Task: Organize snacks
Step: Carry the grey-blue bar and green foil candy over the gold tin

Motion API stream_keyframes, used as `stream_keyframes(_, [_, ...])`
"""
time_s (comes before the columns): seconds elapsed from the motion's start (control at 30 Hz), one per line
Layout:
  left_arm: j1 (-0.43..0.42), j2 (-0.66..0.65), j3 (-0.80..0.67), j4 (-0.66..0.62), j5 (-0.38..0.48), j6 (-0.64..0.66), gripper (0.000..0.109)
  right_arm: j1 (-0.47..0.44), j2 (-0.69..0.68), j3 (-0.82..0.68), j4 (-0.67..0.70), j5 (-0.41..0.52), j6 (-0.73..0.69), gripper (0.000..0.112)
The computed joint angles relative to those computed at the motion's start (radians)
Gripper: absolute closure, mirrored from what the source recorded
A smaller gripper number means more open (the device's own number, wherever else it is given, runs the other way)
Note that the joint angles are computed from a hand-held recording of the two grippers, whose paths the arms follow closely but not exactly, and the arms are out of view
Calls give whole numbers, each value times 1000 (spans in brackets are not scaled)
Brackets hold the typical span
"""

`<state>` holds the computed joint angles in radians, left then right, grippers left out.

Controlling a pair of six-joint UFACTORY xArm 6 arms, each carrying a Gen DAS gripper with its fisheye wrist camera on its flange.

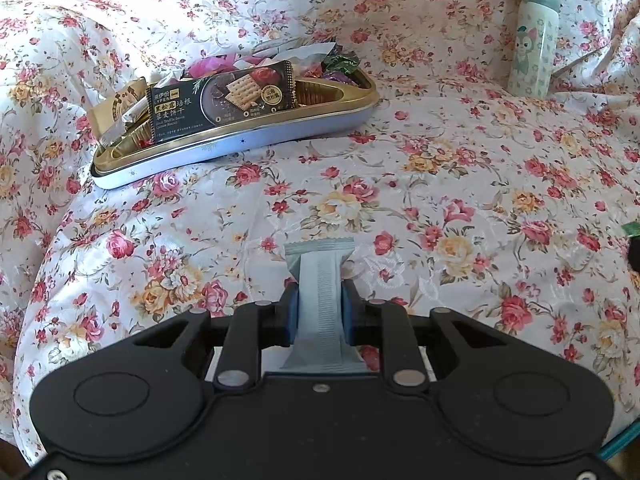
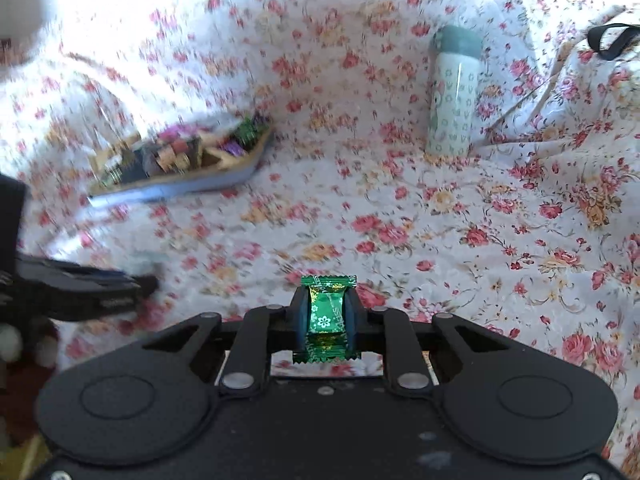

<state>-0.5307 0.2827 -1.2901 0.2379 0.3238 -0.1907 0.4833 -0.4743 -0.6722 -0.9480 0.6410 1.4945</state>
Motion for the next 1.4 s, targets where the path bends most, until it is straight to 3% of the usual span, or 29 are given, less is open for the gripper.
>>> stream_keyframes(0.17, [8, 17, -52, -179, 65, 96, 82, 66, -42, 7, -38, 67, 85, 92])
stream_keyframes(0.3, [15, -7, -51, -158, 83, 48, 82, 121, -84, 18, -59, 128, 120, 92])
stream_keyframes(0.63, [-4, -309, 159, -407, 69, 205, 82, 318, -188, 11, -142, 330, 205, 92])
stream_keyframes(0.8, [-23, -458, 276, -495, 118, 255, 82, 448, -230, 0, -157, 440, 235, 92])
stream_keyframes(0.97, [-51, -593, 397, -450, 164, 212, 82, 567, -268, 1, -116, 532, 275, 92])
stream_keyframes(1.23, [-94, -720, 542, -482, 196, 167, 82, 748, -279, 14, -41, 689, 417, 92])
stream_keyframes(1.4, [-123, -651, 538, -259, 129, -9, 81, 771, -266, 35, 3, 705, 470, 92])
